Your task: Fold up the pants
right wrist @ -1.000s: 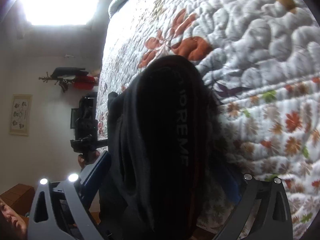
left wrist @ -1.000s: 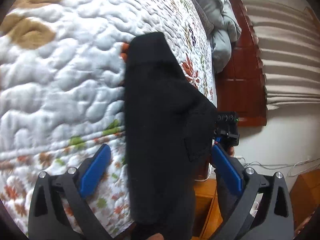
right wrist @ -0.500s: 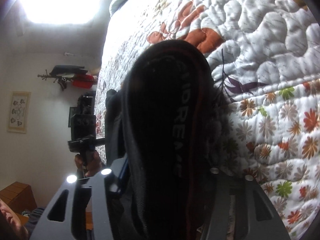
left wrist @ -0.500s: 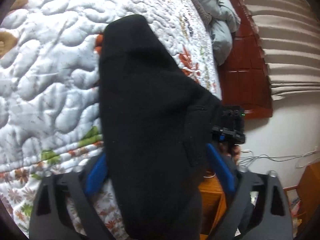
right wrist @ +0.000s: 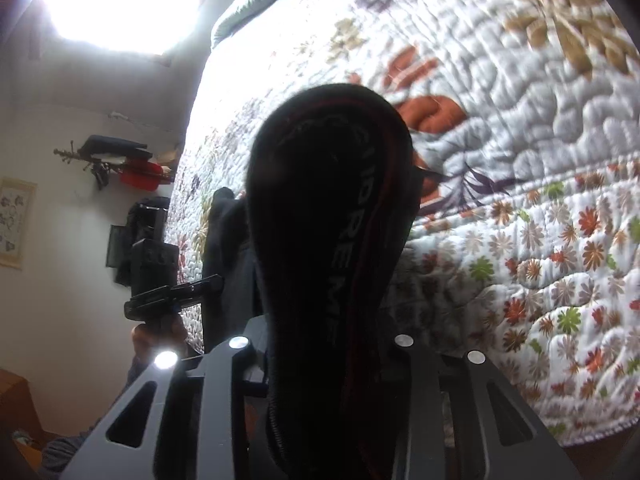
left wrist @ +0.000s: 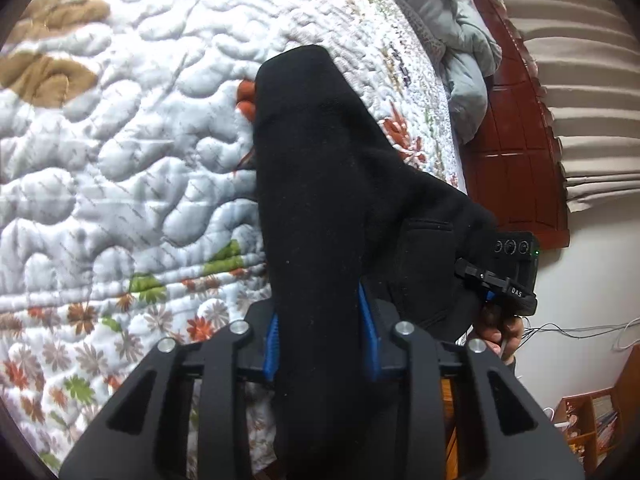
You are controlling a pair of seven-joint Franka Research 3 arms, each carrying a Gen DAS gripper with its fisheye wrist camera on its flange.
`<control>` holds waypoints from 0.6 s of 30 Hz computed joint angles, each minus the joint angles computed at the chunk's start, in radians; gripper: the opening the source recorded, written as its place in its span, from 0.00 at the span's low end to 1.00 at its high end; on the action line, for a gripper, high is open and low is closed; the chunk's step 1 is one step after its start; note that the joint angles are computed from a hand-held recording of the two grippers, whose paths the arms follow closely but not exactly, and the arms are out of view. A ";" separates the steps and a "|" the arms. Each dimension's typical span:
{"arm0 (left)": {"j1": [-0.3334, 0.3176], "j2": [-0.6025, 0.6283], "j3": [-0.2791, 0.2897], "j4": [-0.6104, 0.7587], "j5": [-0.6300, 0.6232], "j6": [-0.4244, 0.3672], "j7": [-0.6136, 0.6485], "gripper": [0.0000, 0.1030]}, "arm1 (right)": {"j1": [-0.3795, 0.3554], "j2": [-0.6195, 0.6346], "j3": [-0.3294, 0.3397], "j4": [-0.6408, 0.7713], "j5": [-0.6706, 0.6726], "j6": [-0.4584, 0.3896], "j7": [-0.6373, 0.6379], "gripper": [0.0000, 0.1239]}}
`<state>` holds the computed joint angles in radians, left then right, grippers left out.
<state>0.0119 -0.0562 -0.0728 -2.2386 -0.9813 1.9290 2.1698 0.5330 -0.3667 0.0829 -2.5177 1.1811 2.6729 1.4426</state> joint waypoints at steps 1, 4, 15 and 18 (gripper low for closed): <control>0.002 -0.012 0.002 -0.002 -0.002 -0.006 0.003 0.29 | -0.007 -0.005 0.011 0.012 -0.035 -0.003 0.030 0.26; 0.009 -0.044 0.015 -0.006 0.007 -0.020 0.002 0.29 | -0.011 0.004 0.027 0.058 -0.114 -0.014 0.091 0.26; 0.106 -0.074 0.116 0.111 0.078 -0.084 0.010 0.29 | 0.006 0.311 0.067 0.474 -0.233 -0.020 0.118 0.26; 0.140 -0.041 0.129 0.185 0.105 -0.101 0.001 0.29 | -0.006 0.449 0.089 0.653 -0.291 -0.045 0.143 0.26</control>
